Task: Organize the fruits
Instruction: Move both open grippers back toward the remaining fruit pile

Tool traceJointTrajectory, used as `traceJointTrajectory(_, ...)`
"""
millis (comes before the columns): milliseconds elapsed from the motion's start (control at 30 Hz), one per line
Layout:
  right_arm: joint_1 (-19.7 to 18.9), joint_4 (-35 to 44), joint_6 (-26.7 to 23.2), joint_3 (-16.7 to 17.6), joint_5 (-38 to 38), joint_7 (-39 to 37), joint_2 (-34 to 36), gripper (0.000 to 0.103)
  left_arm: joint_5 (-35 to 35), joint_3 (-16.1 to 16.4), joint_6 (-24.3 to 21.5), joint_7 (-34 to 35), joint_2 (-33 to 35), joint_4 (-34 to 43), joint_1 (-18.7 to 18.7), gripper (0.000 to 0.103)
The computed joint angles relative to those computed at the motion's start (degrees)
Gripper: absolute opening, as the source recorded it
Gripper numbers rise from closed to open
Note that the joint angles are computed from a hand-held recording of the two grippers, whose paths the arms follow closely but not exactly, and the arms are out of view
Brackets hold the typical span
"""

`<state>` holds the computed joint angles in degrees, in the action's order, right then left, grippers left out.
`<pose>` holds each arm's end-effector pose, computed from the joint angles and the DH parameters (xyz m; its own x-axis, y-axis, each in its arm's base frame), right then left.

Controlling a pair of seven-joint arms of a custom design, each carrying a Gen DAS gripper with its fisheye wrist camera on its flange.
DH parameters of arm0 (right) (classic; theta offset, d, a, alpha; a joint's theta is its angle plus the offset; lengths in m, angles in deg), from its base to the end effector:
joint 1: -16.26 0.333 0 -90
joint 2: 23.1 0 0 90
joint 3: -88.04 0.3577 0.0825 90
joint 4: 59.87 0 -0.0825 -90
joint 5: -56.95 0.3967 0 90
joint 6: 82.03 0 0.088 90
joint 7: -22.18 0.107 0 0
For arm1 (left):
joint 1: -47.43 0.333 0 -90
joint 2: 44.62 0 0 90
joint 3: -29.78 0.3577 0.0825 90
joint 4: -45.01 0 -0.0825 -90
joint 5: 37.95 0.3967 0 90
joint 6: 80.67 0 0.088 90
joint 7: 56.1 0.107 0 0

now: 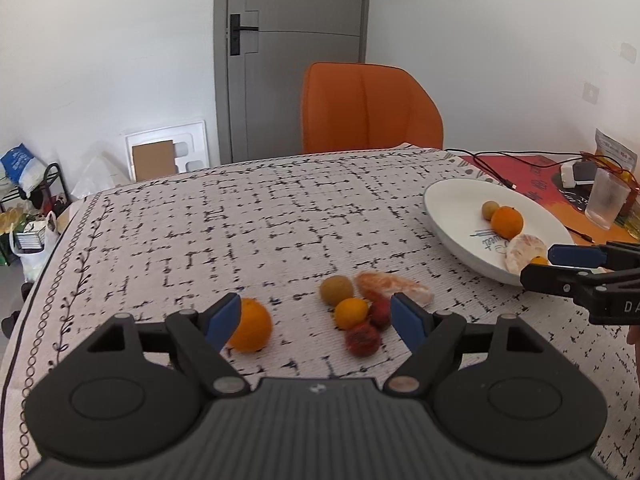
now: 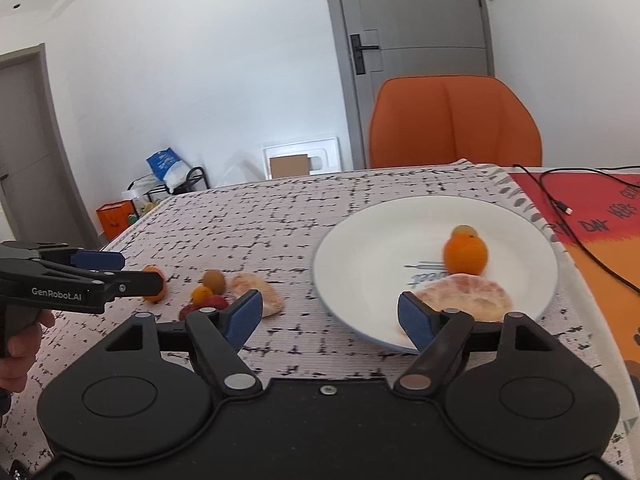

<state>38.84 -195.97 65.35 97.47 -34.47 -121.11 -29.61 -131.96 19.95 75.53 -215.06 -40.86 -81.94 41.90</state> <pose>0.4194 0.2829 0.4194 -0.2302 -0.9602 -0.1583 -0.4781 0.2533 -0.8410 0.5498 -0.1114 0.3994 -0.6950 -0.7185 0.0288 -0.4264 0.3796 -0.8210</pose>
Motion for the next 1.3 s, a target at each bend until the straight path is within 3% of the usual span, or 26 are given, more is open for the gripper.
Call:
traceJointTrajectory(600,1.02,5.09,3.09,-0.80,-1.48,-2.20,5.19,0.077,0.71,0.90,-0.93,-2.65,2.52,1.71,2.69,0.080)
traceJointTrajectory(967,0.63,8.29,7.32,-2.15,-1.22,-5.57,8.58,0.057,-0.76,0.41,-0.42,-1.94,4.66,3.51,3.05,0.076)
traceJointTrajectory(1300,0.43,10.79,8.95,-3.25,1.32,-9.46,11.32,0.045,1.58,-0.41,0.24,-3.95,6.83,5.36,3.02,0.061)
